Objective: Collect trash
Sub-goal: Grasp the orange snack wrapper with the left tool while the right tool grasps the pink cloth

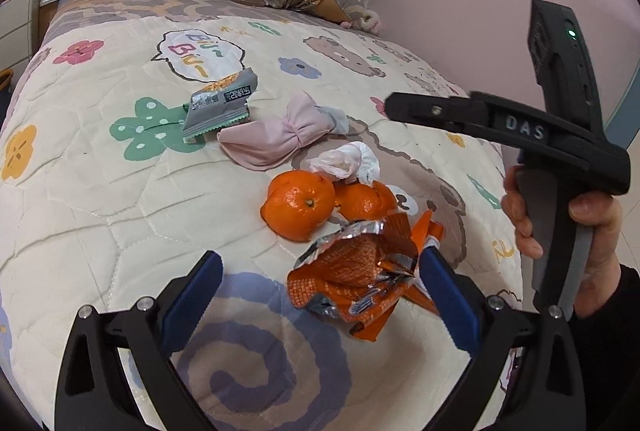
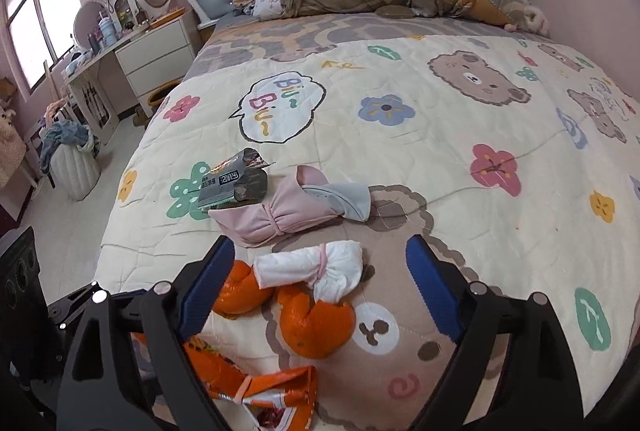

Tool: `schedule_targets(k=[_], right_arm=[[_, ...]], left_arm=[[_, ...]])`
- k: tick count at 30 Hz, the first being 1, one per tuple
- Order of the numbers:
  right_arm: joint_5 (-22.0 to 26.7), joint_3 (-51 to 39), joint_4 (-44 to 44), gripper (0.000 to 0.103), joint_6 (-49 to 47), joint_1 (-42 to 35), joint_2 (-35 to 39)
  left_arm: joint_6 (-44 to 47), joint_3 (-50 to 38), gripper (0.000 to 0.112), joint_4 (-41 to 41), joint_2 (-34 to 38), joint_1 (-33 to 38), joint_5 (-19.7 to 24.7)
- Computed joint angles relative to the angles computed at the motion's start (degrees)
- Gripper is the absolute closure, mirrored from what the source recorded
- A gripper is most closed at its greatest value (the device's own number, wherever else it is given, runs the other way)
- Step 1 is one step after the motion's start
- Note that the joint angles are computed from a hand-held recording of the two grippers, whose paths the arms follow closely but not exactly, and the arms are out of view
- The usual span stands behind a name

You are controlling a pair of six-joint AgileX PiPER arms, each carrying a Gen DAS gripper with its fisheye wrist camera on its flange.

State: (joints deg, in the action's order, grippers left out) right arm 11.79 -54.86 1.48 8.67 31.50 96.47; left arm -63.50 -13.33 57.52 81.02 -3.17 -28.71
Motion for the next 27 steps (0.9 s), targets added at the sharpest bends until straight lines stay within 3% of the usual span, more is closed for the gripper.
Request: schedule_targets(k=[6, 12, 19, 20, 21, 23, 25, 27], right_arm=[[7.2, -13.4, -4.6, 0.018, 1.0, 1.2, 11.1], [10.6, -21.6, -5.2, 0.019, 0.4, 2.4, 17.4], [15.6, -27.2, -13.5, 0.049, 6.6, 5.1, 23.1], [15.7, -27.2, -12.8, 0.054, 5.9, 4.9, 23.4], [15.3, -27.1, -11.1, 0.056, 4.9, 4.6, 23.6], [14.3, -26.6, -8.5, 0.071, 3.7, 4.4, 23.4], [14.6, -27.0, -10.1, 0.077, 5.3, 5.0, 23.6], [15.4, -27.6, -9.2, 0.086, 4.6, 5.3, 23.5]], left_arm=[[8.1, 1.1, 0.018, -8.3, 5.0, -1.1, -5.7], [13.8, 2.7, 0.036, -14.2, 9.5, -1.9, -11.9], [18.2, 4.6, 0.07, -19.7, 10.8, -4.7, -15.9], [19.0, 4.9, 0.079, -20.7, 10.6, -5.3, -16.3], [19.3, 5.1, 0.082, -20.7, 10.5, -5.7, -16.5], [20.4, 5.5, 0.088, -21.8, 10.3, -6.9, -16.8], [20.6, 5.8, 0.09, -21.2, 9.9, -7.1, -17.3], [20.0, 6.3, 0.102, -19.8, 9.5, -6.6, -17.9]])
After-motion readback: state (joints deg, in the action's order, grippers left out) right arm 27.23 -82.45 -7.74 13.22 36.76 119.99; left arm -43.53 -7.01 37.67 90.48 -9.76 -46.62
